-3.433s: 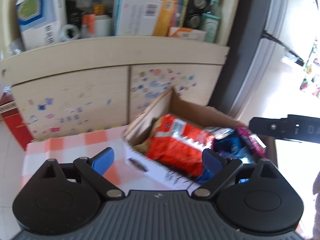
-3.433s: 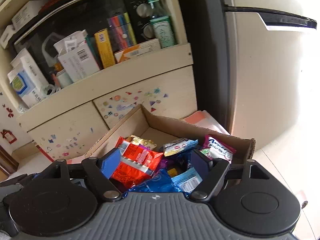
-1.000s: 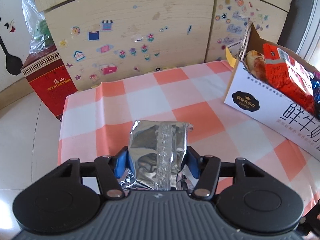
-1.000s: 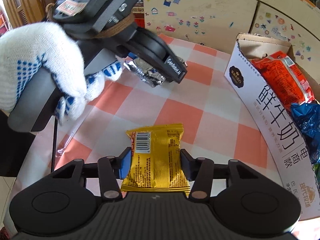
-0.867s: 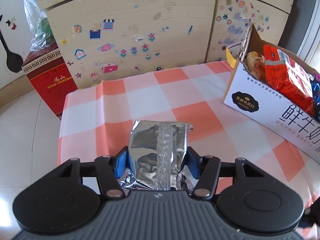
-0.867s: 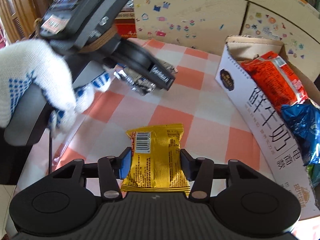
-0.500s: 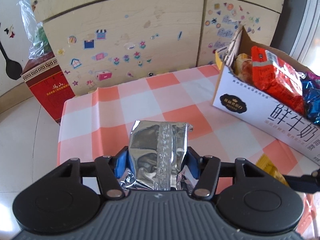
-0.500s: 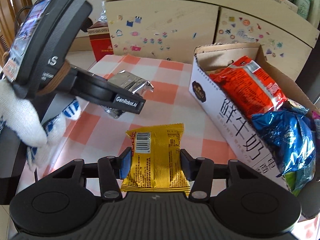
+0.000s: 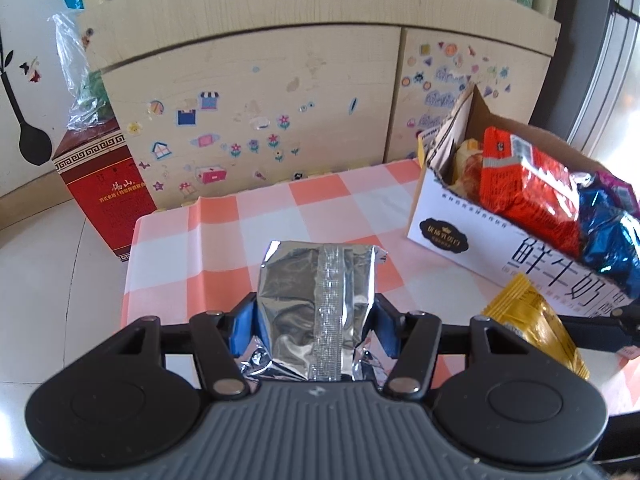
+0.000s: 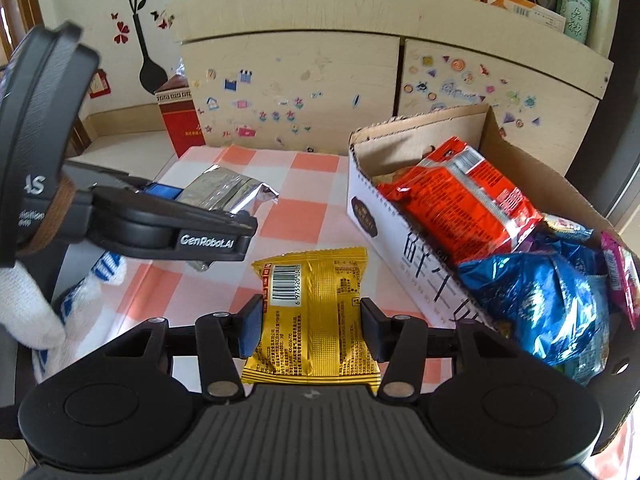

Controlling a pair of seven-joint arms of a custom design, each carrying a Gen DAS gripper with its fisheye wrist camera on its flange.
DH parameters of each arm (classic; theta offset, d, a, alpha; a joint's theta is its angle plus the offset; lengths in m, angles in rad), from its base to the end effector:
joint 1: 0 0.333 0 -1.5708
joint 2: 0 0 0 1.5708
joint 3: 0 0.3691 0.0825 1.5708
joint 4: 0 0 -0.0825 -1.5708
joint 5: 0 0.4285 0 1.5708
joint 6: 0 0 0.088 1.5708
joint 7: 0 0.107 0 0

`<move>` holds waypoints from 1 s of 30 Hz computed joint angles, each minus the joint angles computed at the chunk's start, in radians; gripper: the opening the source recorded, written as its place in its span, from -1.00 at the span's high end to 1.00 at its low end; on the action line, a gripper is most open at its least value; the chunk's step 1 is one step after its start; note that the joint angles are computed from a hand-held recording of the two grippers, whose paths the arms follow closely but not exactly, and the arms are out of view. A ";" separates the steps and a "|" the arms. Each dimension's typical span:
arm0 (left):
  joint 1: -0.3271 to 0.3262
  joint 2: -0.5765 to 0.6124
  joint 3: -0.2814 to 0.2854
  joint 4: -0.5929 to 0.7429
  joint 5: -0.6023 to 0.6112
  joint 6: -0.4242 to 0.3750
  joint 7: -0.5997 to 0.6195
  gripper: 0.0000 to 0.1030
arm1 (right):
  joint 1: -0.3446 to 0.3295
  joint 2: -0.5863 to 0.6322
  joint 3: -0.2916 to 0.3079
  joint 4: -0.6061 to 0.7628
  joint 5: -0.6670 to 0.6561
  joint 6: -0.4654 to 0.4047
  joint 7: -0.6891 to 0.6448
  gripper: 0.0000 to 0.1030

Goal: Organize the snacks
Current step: 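Carry both packets over the cardboard box and open both grippers to drop them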

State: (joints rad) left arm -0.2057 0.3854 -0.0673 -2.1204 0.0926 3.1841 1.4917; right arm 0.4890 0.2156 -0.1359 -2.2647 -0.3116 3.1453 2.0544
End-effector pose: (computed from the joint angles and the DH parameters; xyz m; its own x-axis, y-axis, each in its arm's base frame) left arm 0.6451 -0.1864 0.3206 -0.2773 -0.9606 0.0199 -0.7510 0.2037 -0.6281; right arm 0.5711 0.2421 0.3563 0.2191 -0.9726 -0.0781 -0.7793 -0.1262 -0.6139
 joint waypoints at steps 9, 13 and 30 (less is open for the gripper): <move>0.034 -0.029 -0.039 -0.034 -0.020 0.046 0.005 -0.14 | 0.037 -0.012 -0.058 -0.001 -0.029 0.012 0.048 -0.11; 0.008 -0.034 -0.015 -0.040 -0.027 0.059 0.003 -0.14 | 0.039 -0.016 -0.067 -0.001 -0.043 0.016 0.065 -0.11; -0.116 -0.046 0.064 -0.026 -0.092 0.116 -0.018 -0.14 | 0.289 -0.040 -0.413 0.008 -0.371 0.054 0.417 -0.11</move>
State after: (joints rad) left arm -0.3213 0.3398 -0.0030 -2.1468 0.0010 3.3000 1.4733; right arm 0.7781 0.1752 -0.5485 -2.2572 -0.6830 3.1993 2.4709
